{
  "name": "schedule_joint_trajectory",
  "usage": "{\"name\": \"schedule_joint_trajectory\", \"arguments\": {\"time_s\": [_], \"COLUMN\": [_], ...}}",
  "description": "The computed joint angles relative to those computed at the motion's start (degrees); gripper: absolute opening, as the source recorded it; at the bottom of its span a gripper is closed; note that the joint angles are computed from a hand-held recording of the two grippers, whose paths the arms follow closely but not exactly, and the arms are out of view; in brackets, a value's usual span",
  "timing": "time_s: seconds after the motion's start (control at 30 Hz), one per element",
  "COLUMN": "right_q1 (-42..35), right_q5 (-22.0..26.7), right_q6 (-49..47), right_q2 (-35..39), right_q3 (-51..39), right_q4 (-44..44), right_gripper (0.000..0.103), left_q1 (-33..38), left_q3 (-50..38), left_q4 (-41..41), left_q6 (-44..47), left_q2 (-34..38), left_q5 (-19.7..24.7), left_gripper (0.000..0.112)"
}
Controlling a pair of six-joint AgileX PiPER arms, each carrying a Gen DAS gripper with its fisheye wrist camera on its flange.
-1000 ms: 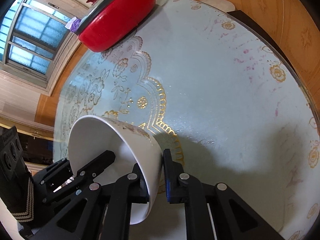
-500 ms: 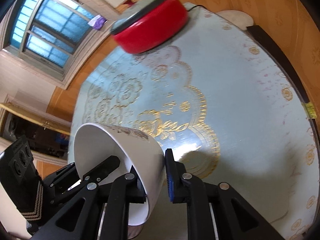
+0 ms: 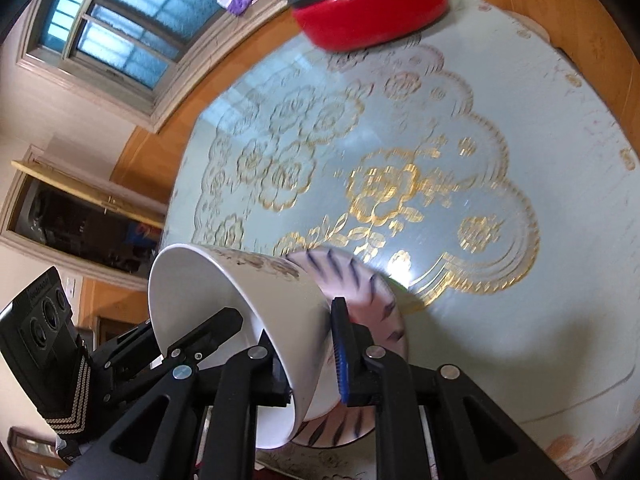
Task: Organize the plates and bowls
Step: 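Lower the white bowl into the red bowl with the right gripper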
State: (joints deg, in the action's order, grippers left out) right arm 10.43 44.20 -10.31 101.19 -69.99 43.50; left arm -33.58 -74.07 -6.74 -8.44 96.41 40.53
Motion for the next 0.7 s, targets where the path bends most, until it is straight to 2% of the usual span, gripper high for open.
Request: {"name": "schedule_joint_trajectory", "arguments": {"time_s": [0.27, 0.57, 0.7], "right_q1": [4.71, 7.04, 7.37], "right_q5": [0.05, -0.37, 0.98], "right_q6": [8.06, 14.11, 15.71], "right_q2": [2.00, 3.78, 4.75], "right_q3": [0.18, -1.09, -2.84], "right_q4": [-5.69, -11.25, -12.67], "right_gripper": [0.015, 0.015, 0.015], "left_q1": [1.72, 2.37, 3.86], "left_q3": [8.31, 8.57, 7.41], "left_q4": [-4.70, -7.78, -10.76], "left_q6": [4.14, 7.40, 9.94], "left_q2": [-1.84, 0.16, 0.93], "left_q5": [-2.30, -2.58, -1.31], "left_gripper": [0.015, 0.015, 0.017]}}
